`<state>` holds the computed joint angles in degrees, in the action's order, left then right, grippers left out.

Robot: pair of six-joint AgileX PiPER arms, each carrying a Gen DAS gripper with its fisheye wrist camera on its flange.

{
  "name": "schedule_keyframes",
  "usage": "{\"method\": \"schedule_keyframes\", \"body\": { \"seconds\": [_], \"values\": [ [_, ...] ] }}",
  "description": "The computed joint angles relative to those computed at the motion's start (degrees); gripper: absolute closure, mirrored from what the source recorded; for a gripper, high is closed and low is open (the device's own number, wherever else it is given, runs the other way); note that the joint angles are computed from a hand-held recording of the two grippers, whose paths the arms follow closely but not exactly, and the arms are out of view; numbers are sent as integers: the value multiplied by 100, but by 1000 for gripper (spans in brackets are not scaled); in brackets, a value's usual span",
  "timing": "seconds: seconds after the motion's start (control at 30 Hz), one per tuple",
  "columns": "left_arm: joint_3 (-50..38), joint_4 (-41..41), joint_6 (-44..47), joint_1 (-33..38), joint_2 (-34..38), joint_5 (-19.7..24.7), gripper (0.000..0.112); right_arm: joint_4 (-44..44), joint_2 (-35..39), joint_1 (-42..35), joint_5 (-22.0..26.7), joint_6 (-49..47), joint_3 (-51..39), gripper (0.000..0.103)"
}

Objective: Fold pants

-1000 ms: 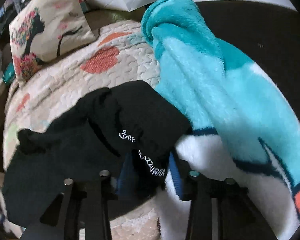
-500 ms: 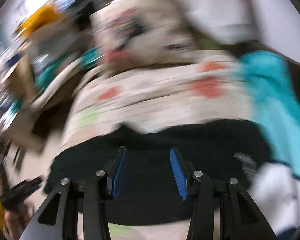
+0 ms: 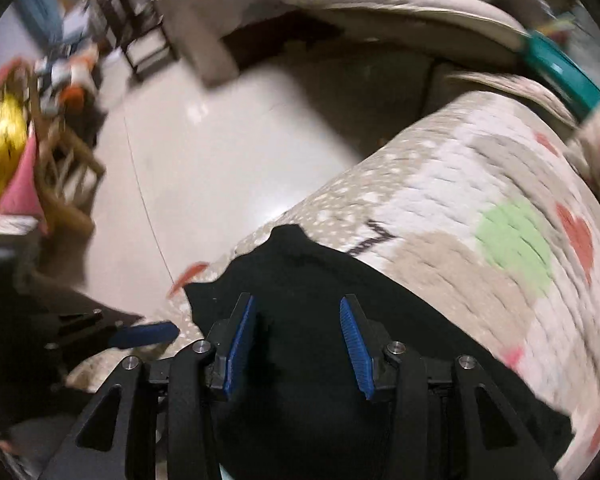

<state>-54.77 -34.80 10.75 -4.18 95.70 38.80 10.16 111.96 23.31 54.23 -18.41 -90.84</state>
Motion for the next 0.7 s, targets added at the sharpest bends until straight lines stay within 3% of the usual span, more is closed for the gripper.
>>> {"method": "schedule_keyframes", "body": {
  "seconds": [0.03,0.07,0.13,0.37,0.57,0.7],
  "values": [
    [-25,-9,76,-38,-11,-3,91,-79,33,69,2,-6,20,80],
    [-39,-51,156,-82,-19,5,98,-126,75,92,42,-4,-7,88],
    [-76,166,-34,-229,-56,-75,103,-268,111,109,3,181,-20,94],
    [-199,-293,245,90,-110,47,106,-66,-135,57,-113,491,-113,95],
    [-419,-267,34,422,-37,48,106,-117,291,155,291,703,-1032,95],
    [-595,162,-524,547,183,10,107,-161,848,288,617,835,-1815,95]
  ]
}}
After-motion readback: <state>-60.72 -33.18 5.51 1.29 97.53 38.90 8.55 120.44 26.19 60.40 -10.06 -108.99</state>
